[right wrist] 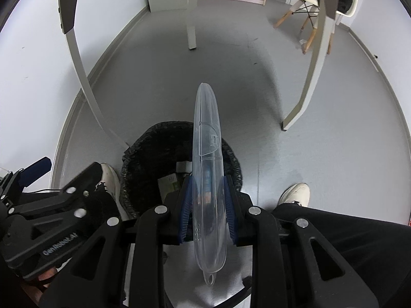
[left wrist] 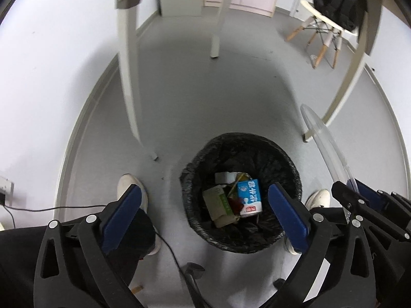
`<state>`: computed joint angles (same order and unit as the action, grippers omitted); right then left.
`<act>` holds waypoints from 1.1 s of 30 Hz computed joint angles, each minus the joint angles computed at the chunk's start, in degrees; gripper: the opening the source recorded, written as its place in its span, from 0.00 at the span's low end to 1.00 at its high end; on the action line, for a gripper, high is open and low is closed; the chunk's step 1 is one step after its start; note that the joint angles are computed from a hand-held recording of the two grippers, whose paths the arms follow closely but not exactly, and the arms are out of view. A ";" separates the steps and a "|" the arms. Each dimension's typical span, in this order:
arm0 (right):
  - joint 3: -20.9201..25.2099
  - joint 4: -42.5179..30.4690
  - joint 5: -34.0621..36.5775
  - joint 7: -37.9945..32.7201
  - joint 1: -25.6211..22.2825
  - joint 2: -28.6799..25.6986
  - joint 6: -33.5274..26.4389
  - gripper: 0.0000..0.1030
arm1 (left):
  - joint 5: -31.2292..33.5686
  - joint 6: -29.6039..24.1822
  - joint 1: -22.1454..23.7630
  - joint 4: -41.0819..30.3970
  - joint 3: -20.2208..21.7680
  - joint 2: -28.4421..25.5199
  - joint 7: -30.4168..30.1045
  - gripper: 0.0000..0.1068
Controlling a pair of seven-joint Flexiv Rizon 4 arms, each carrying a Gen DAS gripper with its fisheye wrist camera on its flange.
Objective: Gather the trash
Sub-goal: 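Open the left gripper to drop the medicine box while the right gripper releases the tube into the bin, then raise both tools back up toward the table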
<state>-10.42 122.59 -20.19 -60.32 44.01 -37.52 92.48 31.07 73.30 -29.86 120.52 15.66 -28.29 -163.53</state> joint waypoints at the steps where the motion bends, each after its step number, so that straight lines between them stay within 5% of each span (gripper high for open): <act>1: 0.30 -0.29 -0.07 -0.04 -0.02 -0.27 -0.24 0.23 | 0.11 0.26 0.07 0.64 0.35 0.32 -0.49 0.91; 13: 1.58 -2.70 -2.00 0.67 -0.30 -2.36 -1.81 0.24 | 1.81 -0.15 1.29 2.57 0.71 1.53 -2.56 0.91; 26: -3.48 -1.10 0.63 0.89 4.62 -2.59 2.68 0.75 | 2.93 -2.85 1.70 2.20 -0.53 2.31 -3.30 0.91; 33: -6.24 0.31 4.62 -1.02 7.03 -1.88 4.72 0.91 | 6.21 -4.26 1.57 2.58 -1.30 4.76 -6.27 0.91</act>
